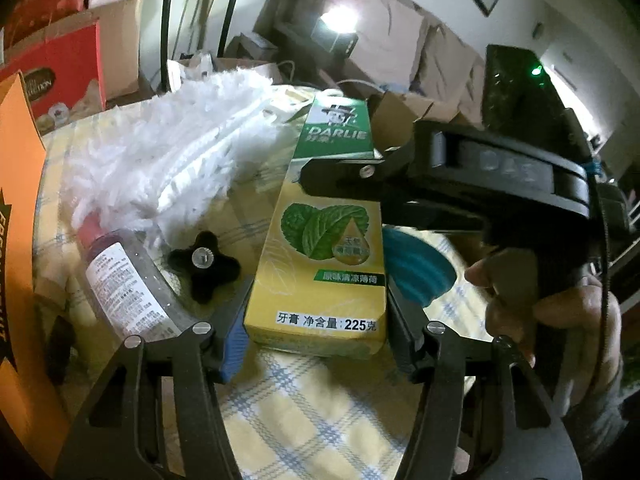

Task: Organize objects
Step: 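Grasp the DARLIE toothpaste box with the left tool and lift it, then carry the toothpaste box with the left tool over the orange box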

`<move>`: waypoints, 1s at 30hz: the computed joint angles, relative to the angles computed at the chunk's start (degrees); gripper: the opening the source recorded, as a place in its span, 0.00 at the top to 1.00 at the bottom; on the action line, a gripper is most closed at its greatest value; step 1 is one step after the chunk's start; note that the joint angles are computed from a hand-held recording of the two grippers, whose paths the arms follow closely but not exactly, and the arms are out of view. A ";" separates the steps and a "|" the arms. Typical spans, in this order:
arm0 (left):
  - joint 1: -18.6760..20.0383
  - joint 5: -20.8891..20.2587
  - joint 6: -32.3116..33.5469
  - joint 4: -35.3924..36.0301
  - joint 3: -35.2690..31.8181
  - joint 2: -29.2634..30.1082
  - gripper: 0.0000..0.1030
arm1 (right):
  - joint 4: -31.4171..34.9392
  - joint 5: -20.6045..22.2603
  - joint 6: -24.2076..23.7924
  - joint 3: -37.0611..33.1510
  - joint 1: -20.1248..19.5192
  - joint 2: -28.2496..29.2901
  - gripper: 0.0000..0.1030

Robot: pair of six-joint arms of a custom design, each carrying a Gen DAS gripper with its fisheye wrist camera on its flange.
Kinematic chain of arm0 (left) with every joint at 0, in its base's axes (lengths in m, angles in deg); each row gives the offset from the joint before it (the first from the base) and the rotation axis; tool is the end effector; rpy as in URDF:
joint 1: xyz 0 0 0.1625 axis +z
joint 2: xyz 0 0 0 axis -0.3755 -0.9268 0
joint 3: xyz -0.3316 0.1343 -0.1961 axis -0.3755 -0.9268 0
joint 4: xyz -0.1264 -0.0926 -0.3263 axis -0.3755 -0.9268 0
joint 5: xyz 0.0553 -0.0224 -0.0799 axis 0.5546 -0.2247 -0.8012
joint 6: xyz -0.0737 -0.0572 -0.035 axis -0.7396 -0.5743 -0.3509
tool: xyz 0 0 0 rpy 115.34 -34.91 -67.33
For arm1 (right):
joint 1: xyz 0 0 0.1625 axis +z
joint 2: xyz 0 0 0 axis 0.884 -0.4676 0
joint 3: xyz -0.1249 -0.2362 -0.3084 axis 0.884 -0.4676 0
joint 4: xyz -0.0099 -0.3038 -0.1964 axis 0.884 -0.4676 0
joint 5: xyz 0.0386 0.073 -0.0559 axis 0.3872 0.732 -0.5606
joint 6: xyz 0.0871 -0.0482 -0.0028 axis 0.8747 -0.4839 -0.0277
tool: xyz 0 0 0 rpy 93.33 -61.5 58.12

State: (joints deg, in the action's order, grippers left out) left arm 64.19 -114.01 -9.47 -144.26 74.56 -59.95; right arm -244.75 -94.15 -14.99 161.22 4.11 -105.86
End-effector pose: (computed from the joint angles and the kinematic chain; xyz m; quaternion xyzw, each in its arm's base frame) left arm -0.2311 -0.4166 -0.0549 0.3773 0.9200 -0.0672 0.0827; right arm -0.0258 -0.3800 0.1638 -0.1238 -0.9204 0.3499 0.1229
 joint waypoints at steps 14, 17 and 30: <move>-5.09 1.50 -2.63 -7.41 9.42 -7.73 0.47 | -8.20 0.61 0.39 6.91 4.79 -2.46 0.36; -6.03 2.41 -3.72 -7.90 12.01 -11.47 0.47 | -8.09 -2.15 1.16 7.07 9.83 -3.09 0.36; -6.23 11.34 -6.12 -6.50 20.68 -26.89 0.47 | 1.90 -9.40 5.31 -3.67 27.35 2.04 0.36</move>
